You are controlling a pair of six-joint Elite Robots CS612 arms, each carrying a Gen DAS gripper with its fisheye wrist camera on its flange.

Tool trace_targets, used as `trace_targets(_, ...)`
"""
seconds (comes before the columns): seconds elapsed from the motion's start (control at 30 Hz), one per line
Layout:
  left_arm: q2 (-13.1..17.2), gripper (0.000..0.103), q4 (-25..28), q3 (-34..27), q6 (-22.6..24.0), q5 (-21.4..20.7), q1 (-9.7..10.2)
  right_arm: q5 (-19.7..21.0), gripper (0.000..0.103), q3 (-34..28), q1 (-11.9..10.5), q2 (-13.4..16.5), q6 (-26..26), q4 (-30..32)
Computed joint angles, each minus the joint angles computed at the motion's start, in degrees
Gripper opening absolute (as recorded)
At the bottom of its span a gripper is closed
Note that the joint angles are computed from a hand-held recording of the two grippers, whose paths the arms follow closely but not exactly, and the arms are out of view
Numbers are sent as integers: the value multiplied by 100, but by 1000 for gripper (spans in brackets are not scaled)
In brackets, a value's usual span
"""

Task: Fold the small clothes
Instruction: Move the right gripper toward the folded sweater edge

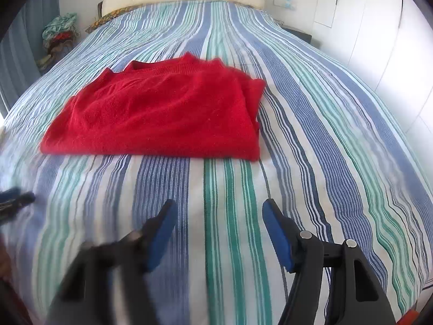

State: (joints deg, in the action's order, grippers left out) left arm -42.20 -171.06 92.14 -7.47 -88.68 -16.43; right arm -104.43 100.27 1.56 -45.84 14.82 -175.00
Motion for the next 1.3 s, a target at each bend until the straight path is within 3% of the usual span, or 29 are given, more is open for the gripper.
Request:
trace_targets(0.27,79,101,-85,5,70,135,-17,-208,65,-50,-4,96,-51,315)
trace_targets(0.5,153,103,-273,31,269,262,-61,-20,84,40,-120,235,238,107)
trace_targets(0.8,164,103,-479,93,322,266,-64,184,87,123,-166,238,401,-74)
trace_targets(0.9,163,103,-548,120,332,274,-69,699,86,163,-315,93,485,-70)
trace_targets(1.07,168,103,-567,126,354,287,-78,1686,87,-93,-761,95,650,-1004)
trace_targets(1.17,168,103,-561,123,357,281,-75,2478,87,-687,-1052,362,834,-390)
trace_targets(1.3,168,103,-569,126,359,289,-78,3034,84,-1300,-1203,792,1064,162)
